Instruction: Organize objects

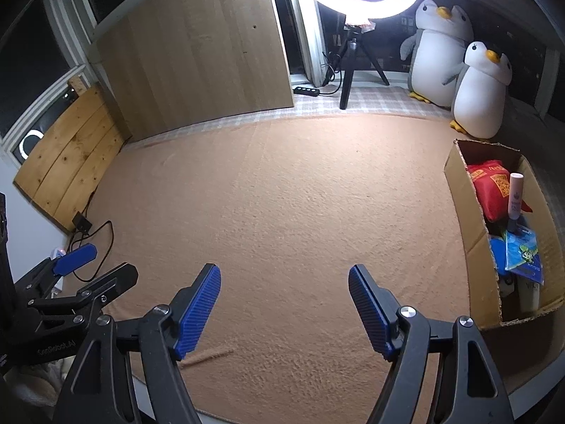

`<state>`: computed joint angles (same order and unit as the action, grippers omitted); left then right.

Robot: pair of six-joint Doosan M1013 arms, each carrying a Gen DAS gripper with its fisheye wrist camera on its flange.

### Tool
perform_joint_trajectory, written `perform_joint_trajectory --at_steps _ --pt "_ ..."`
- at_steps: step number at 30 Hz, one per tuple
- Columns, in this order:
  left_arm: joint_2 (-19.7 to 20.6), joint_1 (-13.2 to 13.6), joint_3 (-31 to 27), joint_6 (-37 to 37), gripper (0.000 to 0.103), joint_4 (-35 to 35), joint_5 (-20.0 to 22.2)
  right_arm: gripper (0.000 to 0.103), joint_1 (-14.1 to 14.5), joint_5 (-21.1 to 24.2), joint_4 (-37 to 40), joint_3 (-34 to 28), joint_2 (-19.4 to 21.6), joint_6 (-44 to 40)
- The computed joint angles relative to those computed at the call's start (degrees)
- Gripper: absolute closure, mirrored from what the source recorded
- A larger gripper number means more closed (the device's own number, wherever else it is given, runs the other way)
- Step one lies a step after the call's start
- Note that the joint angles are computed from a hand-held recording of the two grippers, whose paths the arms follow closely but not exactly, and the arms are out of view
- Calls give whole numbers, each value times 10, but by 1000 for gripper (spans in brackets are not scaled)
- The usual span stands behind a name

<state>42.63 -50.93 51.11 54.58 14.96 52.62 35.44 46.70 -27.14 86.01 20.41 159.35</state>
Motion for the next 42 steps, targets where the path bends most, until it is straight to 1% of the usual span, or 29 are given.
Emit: perform_joint_trajectory --at_steps 13,42 --pt "7 2 -9 -7 6 -2 8 31 -2 17 9 -10 7 -11" --pt "8 7 -9 -6 6 -3 13 31 -4 28 21 -15 11 -21"
